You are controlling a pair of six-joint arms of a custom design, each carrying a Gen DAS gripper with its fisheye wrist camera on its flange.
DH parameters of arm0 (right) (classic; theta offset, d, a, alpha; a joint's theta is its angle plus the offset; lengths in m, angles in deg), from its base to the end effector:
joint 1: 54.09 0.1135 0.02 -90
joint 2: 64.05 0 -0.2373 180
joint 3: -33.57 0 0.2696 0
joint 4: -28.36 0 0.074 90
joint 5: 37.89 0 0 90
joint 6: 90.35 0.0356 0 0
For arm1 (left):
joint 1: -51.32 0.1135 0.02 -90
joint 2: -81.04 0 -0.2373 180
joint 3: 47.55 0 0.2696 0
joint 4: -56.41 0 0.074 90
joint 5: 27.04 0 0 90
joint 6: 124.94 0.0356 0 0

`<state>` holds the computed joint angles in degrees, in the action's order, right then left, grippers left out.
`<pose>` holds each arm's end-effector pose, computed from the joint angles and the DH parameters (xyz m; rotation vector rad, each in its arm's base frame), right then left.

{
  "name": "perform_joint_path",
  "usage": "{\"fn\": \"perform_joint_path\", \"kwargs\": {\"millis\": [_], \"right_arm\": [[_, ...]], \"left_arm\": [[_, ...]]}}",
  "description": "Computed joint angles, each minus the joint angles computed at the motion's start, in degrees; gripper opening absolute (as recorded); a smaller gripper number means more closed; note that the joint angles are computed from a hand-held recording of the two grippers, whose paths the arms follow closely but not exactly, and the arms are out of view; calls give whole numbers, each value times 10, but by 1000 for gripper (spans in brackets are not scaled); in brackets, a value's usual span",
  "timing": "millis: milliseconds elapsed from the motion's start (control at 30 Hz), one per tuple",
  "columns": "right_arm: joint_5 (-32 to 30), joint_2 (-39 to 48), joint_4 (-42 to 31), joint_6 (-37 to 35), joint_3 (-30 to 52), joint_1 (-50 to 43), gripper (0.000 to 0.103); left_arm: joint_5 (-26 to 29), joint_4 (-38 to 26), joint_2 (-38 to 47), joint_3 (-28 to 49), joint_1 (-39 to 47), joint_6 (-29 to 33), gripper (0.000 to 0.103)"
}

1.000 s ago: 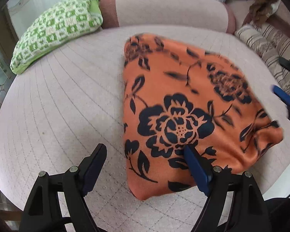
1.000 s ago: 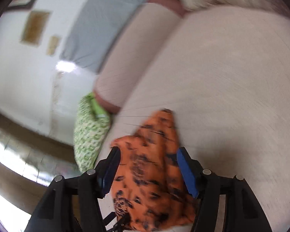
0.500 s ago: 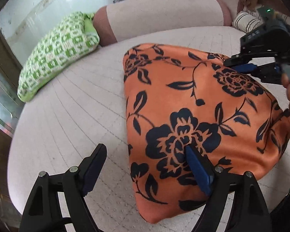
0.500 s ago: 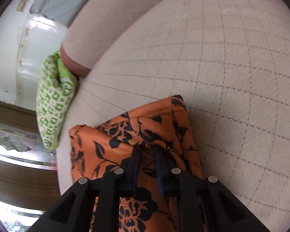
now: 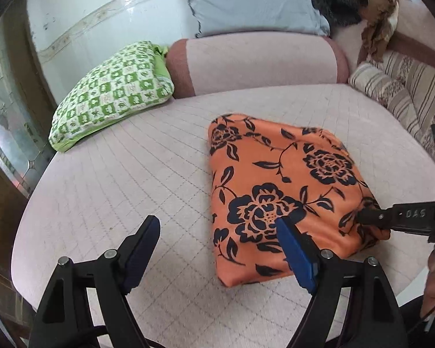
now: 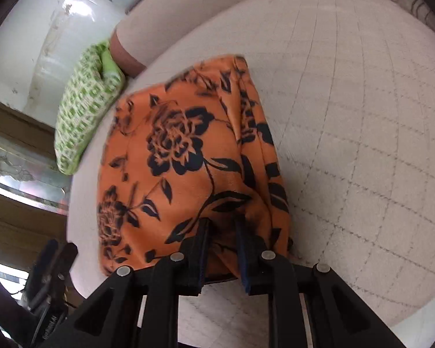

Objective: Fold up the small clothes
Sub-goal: 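Release the folded blouse and pull both grippers back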

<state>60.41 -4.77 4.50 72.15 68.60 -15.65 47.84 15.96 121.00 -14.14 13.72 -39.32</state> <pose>0.1736 0.1312 0.1255 0.8069 2.3947 0.6926 0.1482 -0.1024 0.1559 0.5545 2.2888 -0.0404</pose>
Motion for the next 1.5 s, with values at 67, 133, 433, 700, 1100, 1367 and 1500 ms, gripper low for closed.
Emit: {"fn": "perform_joint_path", "kwargs": {"millis": [67,133,433,700,1100,1367,1500], "right_arm": [[41,-61,-45,8,-2,33,21],[120,-135,-65,32,-23,97,23],[446,-59,-259,165,123,355,82],[532,56,-383,297,216,432,82],[490,22,-241,231,129,389,82],[464,-4,-228,207,101,350,82],[440,-14,-200,179,87,329,82]], "left_arm": [[-7,-30,-43,0,-5,1,83],[-19,-67,-87,4,-14,-8,83],[-65,-205,-229,31,-64,-45,83],[-91,-255,-276,42,-90,-61,83],[-77,-202,-222,21,-67,-57,83],[-69,-134,-145,10,-54,-60,83],[-68,-112,-121,5,-52,-62,83]]}}
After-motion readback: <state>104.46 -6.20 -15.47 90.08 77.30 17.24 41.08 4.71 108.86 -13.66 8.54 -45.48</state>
